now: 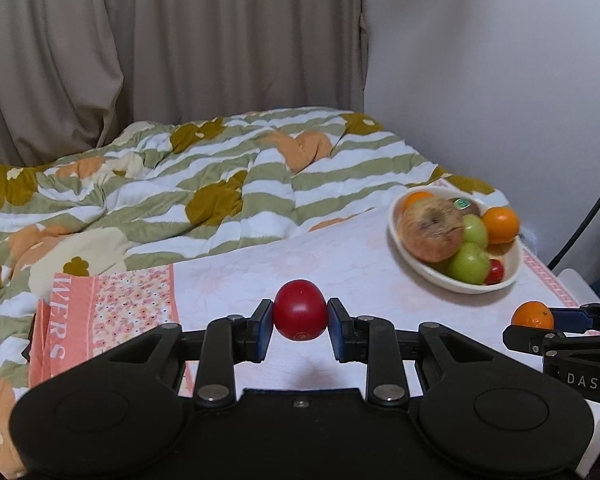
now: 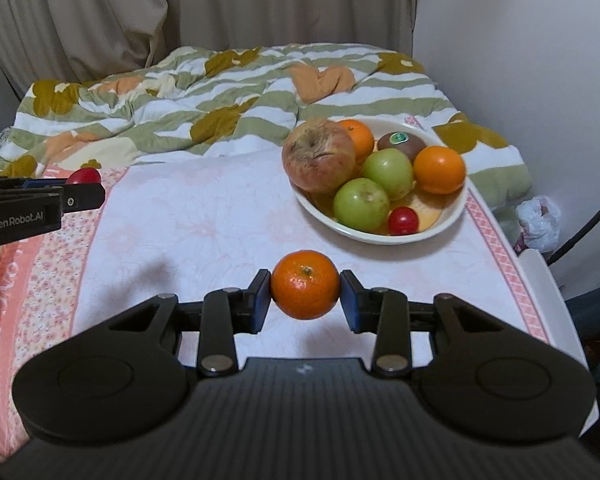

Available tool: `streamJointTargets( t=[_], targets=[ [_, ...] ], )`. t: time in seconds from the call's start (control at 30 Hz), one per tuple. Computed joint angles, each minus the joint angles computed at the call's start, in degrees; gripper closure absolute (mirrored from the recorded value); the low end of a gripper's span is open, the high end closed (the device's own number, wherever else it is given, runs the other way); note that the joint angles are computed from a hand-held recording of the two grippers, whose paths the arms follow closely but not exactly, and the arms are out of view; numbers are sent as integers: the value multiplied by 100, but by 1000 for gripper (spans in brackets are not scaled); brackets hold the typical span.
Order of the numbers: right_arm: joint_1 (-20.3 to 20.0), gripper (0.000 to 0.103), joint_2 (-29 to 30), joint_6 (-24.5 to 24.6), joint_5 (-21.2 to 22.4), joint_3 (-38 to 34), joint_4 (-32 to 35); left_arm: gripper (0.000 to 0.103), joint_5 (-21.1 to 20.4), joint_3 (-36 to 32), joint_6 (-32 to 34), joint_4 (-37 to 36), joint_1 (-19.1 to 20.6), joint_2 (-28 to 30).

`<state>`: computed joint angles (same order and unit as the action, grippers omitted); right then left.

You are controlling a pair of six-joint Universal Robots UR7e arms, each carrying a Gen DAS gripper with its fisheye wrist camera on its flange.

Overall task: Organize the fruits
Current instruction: 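Carry the tomato into the bowl and release with the left tool while the right tool carries the mandarin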

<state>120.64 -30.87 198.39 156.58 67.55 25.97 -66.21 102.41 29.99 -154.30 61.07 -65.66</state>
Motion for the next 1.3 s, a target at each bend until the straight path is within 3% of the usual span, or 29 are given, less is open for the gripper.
streamJointTargets(
  t=[0.17, 0.33, 0.77, 1.0, 1.3],
  targets=[
    [108, 51, -333, 63, -24, 370, -14, 71, 41, 284, -212, -90, -212, -215],
    [101, 51, -889, -289, -192, 923, -313, 71, 242, 590, -462, -355, -529, -290],
    [-483, 51, -2814, -2492, -1429, 2299, -1041, 71, 1420, 1217, -2068, -1344, -1734, 165],
    [-1011, 51, -3438, -3391, -1963, 2425, -1028, 71, 1622, 971, -2417, -1510, -2047, 747],
    [-1573, 51, -3571, -3817, -2481, 2178, -903, 71, 1484, 91, -2237, -1285, -1918, 1654]
  ],
)
